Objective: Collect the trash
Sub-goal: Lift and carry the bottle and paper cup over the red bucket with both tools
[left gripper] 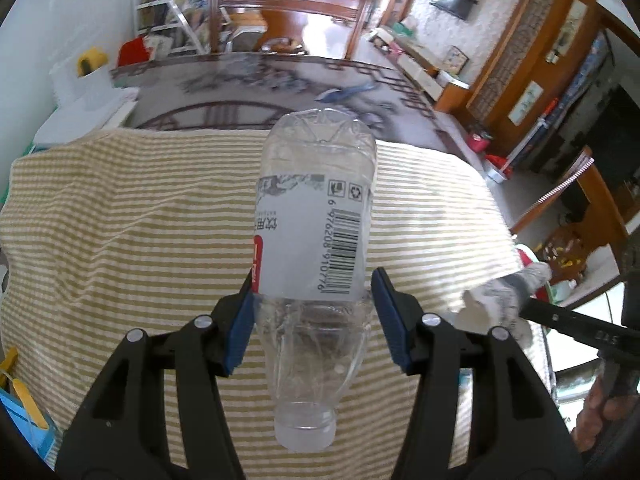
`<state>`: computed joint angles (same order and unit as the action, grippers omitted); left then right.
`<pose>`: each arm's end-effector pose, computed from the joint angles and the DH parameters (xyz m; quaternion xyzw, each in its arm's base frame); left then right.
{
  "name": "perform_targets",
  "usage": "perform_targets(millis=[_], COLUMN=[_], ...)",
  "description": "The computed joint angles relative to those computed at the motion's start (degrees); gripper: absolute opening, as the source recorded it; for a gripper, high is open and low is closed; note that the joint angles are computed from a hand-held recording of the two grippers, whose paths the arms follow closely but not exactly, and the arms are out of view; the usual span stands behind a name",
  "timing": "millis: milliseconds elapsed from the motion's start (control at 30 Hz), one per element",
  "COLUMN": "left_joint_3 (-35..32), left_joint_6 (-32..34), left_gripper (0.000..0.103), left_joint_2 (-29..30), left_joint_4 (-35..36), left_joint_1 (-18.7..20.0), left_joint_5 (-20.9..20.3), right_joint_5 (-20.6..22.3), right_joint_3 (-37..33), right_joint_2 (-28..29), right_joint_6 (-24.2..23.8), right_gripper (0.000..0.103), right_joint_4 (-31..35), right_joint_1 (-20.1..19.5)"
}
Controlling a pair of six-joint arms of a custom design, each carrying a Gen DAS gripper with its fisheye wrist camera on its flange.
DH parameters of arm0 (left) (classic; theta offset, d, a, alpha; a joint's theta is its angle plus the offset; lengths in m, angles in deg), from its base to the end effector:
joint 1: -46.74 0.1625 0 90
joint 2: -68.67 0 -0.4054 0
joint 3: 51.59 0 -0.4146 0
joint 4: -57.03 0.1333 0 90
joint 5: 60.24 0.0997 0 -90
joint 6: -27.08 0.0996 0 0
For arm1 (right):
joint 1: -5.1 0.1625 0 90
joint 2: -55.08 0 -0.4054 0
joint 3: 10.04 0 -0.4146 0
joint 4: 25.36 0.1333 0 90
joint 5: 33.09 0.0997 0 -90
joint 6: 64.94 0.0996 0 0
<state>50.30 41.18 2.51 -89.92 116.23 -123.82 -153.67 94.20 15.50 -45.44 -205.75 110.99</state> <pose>-0.0528 -0.6482 0.2441 0.2445 0.9261 -0.1915 0.2142 0.2484 -0.5707 0.0121 -0.0883 -0.9381 0.2828 0.1796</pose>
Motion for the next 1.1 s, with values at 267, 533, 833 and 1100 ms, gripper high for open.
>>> perform_targets(millis=[267,533,833,1100], left_joint_3=[2.6,4.9,7.2,8.0], left_joint_6=[-1.3,-2.3,-4.0,-5.1], left_gripper=[0.054,0.054,0.054,0.054], left_joint_2=[0.3,0.5,2.0,4.8], left_joint_4=[-0.3,-2.4,-5.0,-5.6], left_joint_1=[-3.1,-6.9,-11.9,-15.7], left_joint_5=[-0.9,-1.9,-1.4,-2.5], right_joint_5=[-0.2,-0.7,1.5,2.8], right_joint_3=[6.8,13.9,20.4,26.4], right_joint_2=[-4.9,-11.2,-17.4,-23.3], right_joint_6=[0.5,0.2,-1.6,-2.3], right_gripper=[0.019,0.019,0.019,0.019], right_joint_4=[-4.4,-8.5,-11.6,-14.7], right_joint_1=[-2.0,-4.4,-8.3,-12.0])
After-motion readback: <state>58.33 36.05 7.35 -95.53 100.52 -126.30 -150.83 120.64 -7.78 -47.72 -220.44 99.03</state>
